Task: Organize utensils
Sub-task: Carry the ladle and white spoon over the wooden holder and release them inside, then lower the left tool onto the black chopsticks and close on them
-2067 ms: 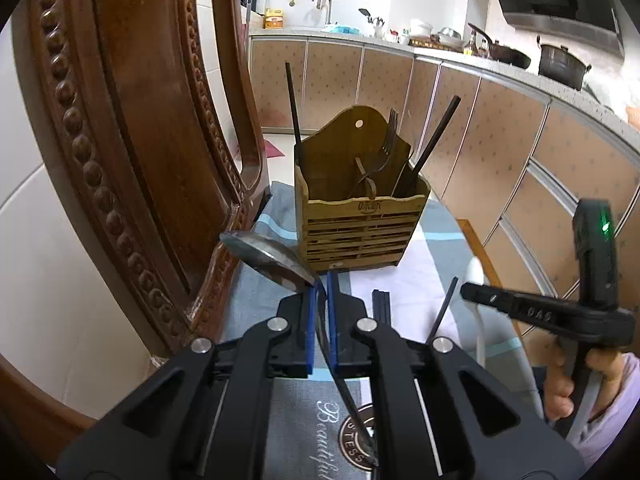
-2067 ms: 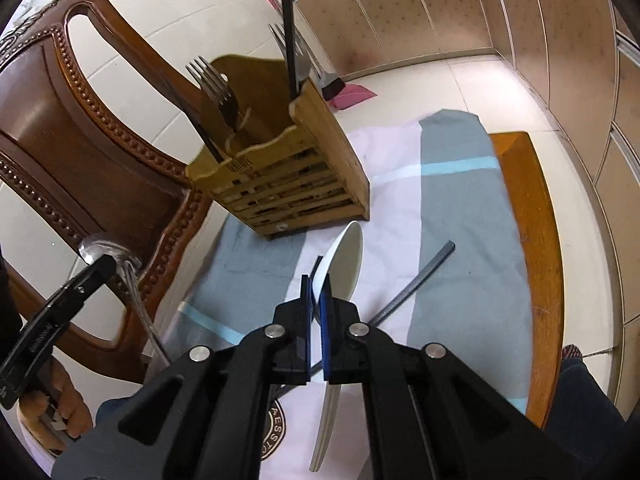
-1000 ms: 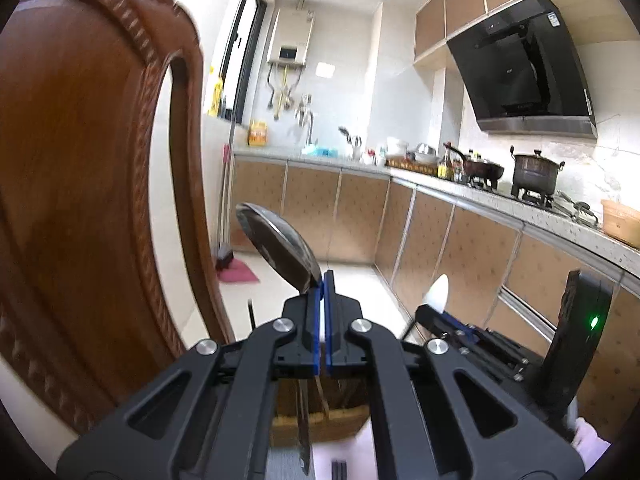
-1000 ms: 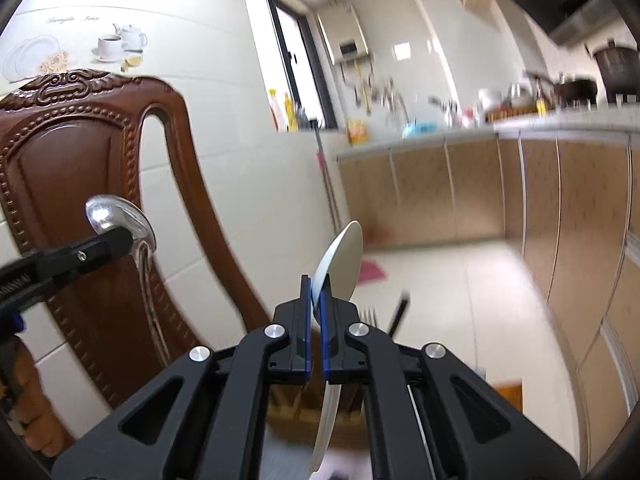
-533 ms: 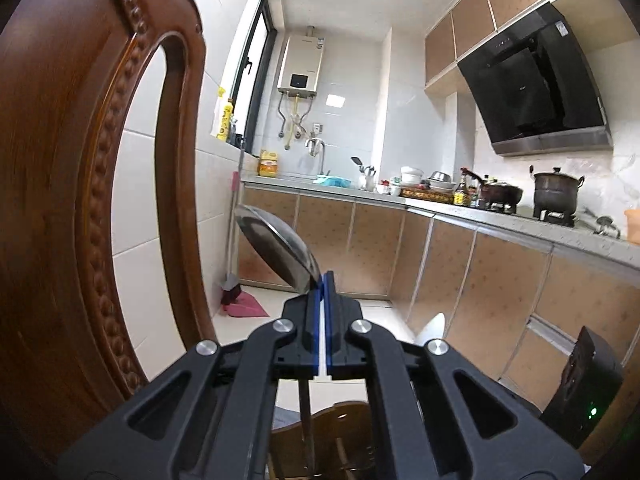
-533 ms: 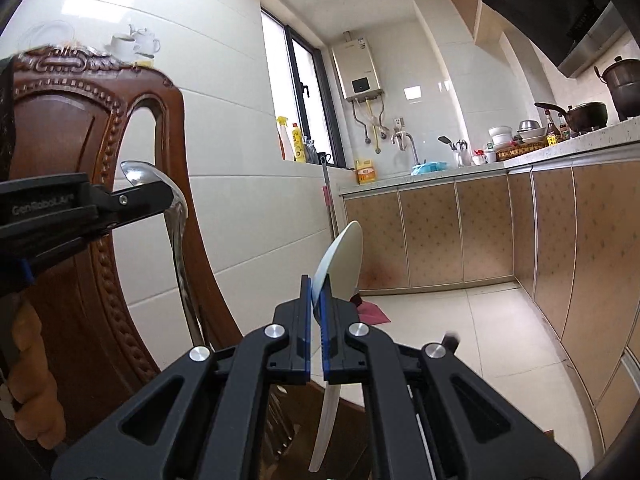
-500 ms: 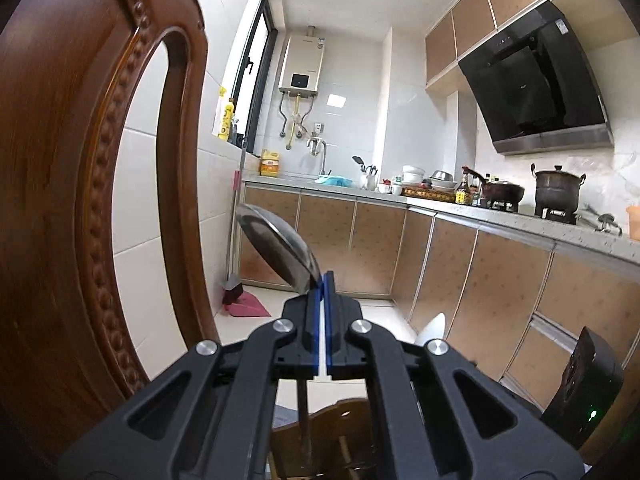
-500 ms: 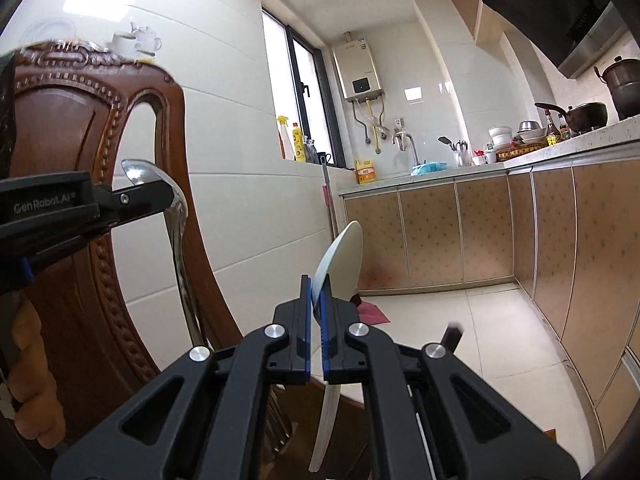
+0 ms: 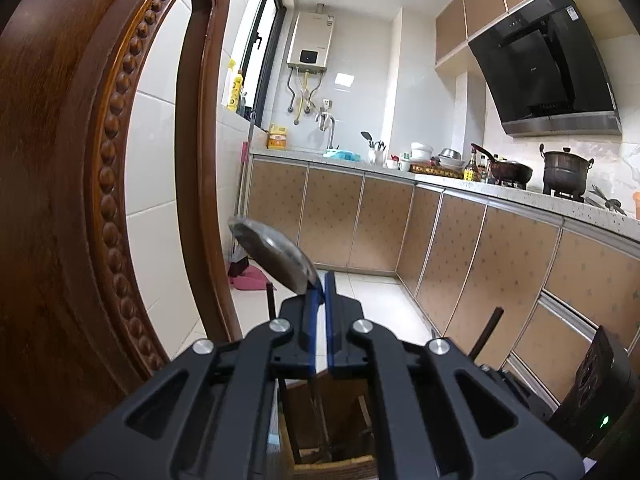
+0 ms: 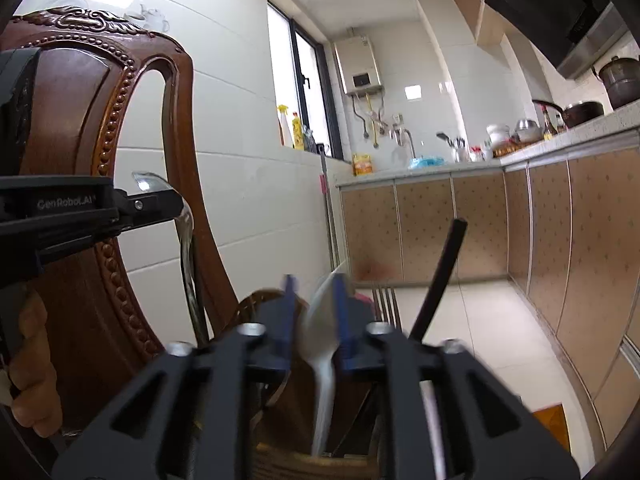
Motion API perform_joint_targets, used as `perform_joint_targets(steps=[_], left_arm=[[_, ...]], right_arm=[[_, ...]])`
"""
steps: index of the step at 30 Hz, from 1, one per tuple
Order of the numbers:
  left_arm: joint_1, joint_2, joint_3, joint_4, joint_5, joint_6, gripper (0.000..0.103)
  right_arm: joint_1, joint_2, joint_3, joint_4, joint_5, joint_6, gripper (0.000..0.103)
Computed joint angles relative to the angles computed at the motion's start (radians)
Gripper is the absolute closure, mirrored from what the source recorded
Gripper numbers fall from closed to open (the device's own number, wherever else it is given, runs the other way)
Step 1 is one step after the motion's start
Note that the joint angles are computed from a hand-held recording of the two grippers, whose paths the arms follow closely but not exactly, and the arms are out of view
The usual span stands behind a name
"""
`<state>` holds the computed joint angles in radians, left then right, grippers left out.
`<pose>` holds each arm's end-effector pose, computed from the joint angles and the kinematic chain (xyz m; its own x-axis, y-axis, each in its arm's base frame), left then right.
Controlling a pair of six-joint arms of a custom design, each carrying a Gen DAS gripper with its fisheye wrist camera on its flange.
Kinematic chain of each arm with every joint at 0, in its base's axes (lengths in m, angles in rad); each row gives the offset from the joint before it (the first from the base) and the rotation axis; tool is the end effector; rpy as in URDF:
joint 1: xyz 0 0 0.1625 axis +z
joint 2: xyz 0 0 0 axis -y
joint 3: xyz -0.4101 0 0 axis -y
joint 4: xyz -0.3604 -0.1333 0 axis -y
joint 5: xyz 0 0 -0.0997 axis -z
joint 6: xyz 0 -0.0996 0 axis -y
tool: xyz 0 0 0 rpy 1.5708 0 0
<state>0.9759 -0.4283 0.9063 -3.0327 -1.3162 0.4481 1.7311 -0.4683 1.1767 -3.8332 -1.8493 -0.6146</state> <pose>-0.3332 -0.7750 0.1967 -0.6938 0.5310 -0.4865 0.6779 0.2536 -0.6900 0.2222 -0.7107 0.2112 -0.8098 0.0868 0.5803 -0.5748 0.0815 -0.8142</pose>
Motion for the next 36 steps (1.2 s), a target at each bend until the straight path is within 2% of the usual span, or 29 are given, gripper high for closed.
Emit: perform_joint_targets(steps=[1,3,5,7,8,11,13,16,18,21,23,25,27,30,33,36], left_arm=[[0.000,-0.006,0.012,-0.003,0.002,0.001,0.101],[0.000,-0.023,0.041,-0.008,0.004,0.002,0.100],[-0.003,-0.041,0.072,-0.020,0.011,0.004,0.090],[-0.002,-0.056,0.093,-0.013,0.011,-0.006,0.074],[-0.001,-0.062,0.103,-0.008,0.007,-0.011,0.073],[-0.006,-0.085,0.146,-0.027,0.019,0.000,0.070],[-0.011,-0.106,0.183,-0.045,0.018,-0.001,0.061],[-0.019,-0.146,0.257,-0.084,0.019,-0.003,0.053],[-0.023,-0.185,0.325,-0.095,0.033,-0.006,0.052],[-0.026,-0.246,0.431,-0.041,0.070,-0.027,0.052],[-0.016,-0.276,0.472,0.063,0.063,-0.060,0.055],[0.001,-0.289,0.492,0.205,0.049,-0.108,0.066],[0.011,-0.280,0.484,0.342,0.054,-0.142,0.072],[0.022,-0.237,0.445,0.562,0.082,-0.206,0.079],[0.040,-0.207,0.421,0.662,0.072,-0.250,0.079],[0.045,-0.195,0.429,0.692,0.116,-0.271,0.079]], right_arm=[[0.002,-0.009,0.013,0.005,-0.011,0.022,0.057],[0.003,-0.022,0.036,-0.002,-0.012,0.041,0.056],[0.009,-0.041,0.061,-0.009,-0.016,0.055,0.055],[0.015,-0.063,0.093,-0.022,-0.017,0.074,0.052],[0.020,-0.074,0.109,-0.029,-0.023,0.084,0.048],[0.029,-0.102,0.157,-0.051,-0.036,0.099,0.047],[0.036,-0.124,0.195,-0.072,-0.046,0.104,0.047],[0.048,-0.167,0.271,-0.118,-0.066,0.122,0.043],[0.053,-0.192,0.315,-0.140,-0.085,0.134,0.038],[0.070,-0.242,0.400,-0.124,-0.173,0.165,0.030],[0.075,-0.286,0.453,0.010,-0.292,0.222,0.030],[0.063,-0.323,0.490,0.191,-0.379,0.340,0.030],[0.034,-0.360,0.533,0.343,-0.404,0.497,0.030],[0.004,-0.387,0.571,0.478,-0.402,0.636,0.032],[0.000,-0.386,0.600,0.502,-0.416,0.670,0.032],[0.006,-0.383,0.618,0.502,-0.422,0.670,0.032]])
